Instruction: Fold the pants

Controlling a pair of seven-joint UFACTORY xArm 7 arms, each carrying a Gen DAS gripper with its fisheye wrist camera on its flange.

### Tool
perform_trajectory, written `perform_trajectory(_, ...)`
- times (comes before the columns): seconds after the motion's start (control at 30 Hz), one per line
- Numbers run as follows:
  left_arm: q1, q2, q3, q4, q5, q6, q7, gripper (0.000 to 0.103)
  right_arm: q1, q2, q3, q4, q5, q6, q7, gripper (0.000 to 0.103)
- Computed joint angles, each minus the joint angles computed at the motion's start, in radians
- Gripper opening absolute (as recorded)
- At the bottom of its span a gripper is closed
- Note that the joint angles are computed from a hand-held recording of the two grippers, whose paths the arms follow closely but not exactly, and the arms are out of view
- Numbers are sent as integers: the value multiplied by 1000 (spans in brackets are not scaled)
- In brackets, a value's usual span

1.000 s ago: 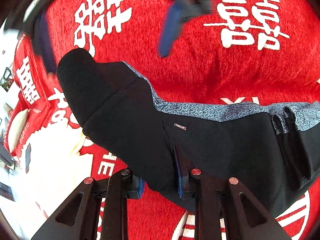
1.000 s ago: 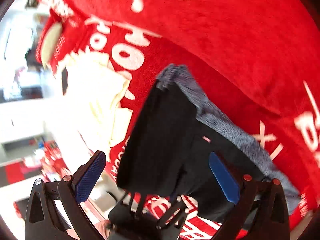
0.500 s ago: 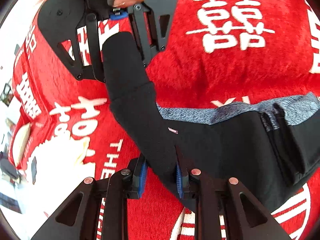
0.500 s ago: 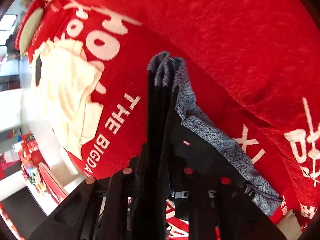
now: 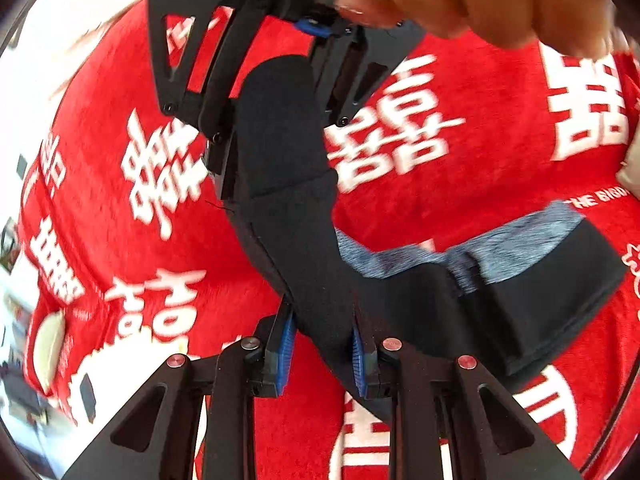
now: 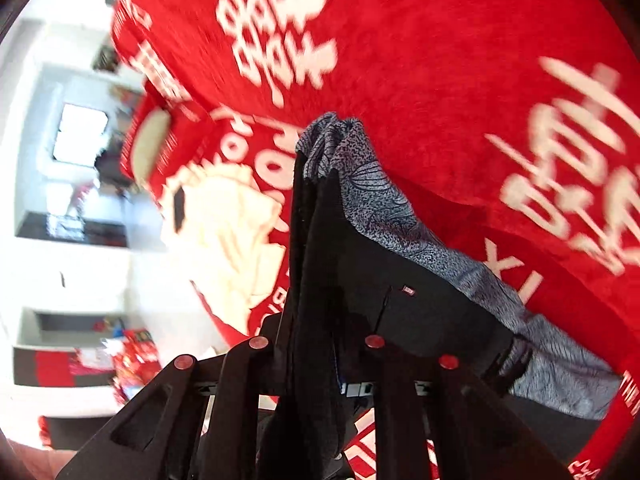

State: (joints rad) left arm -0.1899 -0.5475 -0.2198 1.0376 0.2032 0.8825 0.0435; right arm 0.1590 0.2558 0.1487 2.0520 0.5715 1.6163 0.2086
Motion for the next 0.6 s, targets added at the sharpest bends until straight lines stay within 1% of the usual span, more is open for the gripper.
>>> perform_trajectory(0.13, -43, 19, -42, 44, -3, 11, 19, 26, -78, -223, -62, -270, 112, -93, -73, 17)
perform_trajectory(0.23, -82, 48, -75, 88, -12, 32, 28, 25, -118, -393, -141, -468, 191, -147, -115, 17)
perform_trajectory(0.3, -113, 68, -98, 110, -19, 47, 33, 25, -135, -479, -195, -564, 221, -159, -122, 17)
perform_trajectory(0.37, -145, 96, -120, 127, -26, 58, 35, 25, -153, -550, -253, -651, 232, -162, -132, 17)
perform_trajectory(0.47, -187, 143, -159, 152, -21, 82, 18, 25, -185, -644, -326, -769, 216, -159, -143, 16)
perform_trajectory(0.6, -245, 213, -203, 169, 10, 118, -22, 25, -230, -729, -391, -905, 167, -152, -144, 16)
